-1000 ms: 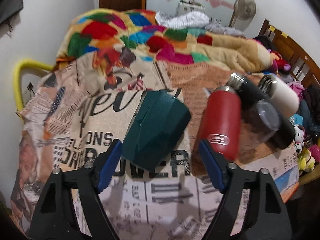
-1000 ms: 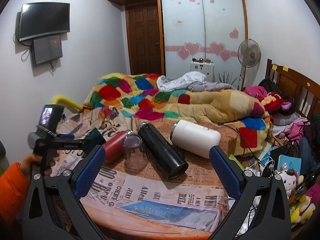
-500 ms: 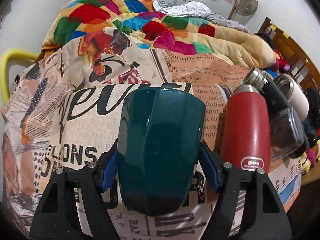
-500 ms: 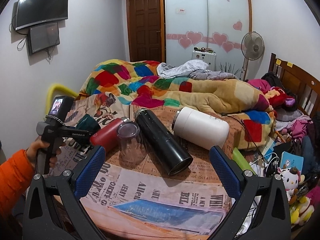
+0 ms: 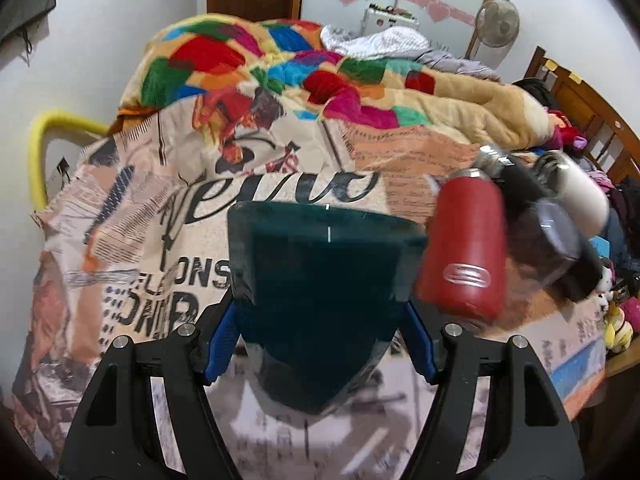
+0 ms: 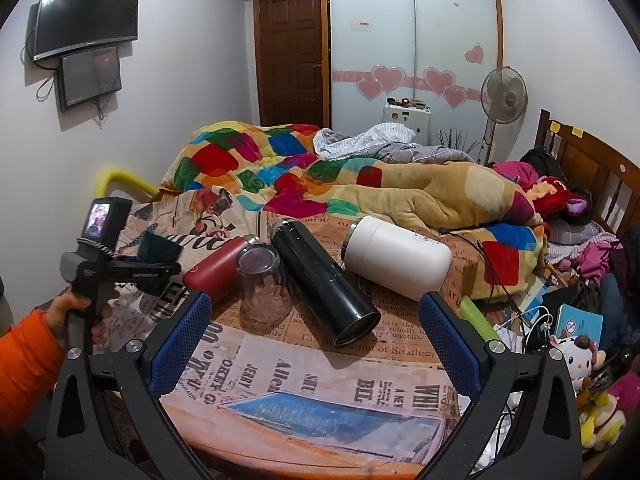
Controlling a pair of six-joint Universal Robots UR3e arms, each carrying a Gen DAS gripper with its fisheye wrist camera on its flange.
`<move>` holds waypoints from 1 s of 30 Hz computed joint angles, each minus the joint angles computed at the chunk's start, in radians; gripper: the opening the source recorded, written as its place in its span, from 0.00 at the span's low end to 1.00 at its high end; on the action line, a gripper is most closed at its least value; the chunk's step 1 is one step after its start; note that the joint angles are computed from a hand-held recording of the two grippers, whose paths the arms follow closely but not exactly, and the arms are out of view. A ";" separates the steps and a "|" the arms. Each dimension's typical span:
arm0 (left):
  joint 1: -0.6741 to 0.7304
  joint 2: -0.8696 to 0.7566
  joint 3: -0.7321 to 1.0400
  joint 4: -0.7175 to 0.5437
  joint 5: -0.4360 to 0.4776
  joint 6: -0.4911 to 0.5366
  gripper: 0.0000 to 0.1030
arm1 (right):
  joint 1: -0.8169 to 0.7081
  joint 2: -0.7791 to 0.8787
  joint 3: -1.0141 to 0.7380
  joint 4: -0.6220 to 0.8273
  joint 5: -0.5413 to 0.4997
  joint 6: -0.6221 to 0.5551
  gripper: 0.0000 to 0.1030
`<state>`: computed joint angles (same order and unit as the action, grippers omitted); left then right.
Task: Flip cup upright
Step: 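Lift the green mug with the left tool and rotate it rim-up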
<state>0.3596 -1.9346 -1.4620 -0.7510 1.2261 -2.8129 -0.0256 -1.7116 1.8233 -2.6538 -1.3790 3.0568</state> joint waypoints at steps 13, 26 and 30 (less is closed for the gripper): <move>-0.011 0.397 -0.168 -0.088 -0.080 0.049 0.68 | -0.047 -0.149 0.061 0.027 0.078 0.004 1.00; -0.196 0.525 -0.243 -0.149 -0.060 0.003 0.68 | -0.165 -0.316 0.154 0.075 0.176 -0.040 1.00; -0.288 0.470 -0.266 -0.134 -0.017 -0.029 0.68 | -0.204 -0.345 0.184 0.092 0.202 -0.061 1.00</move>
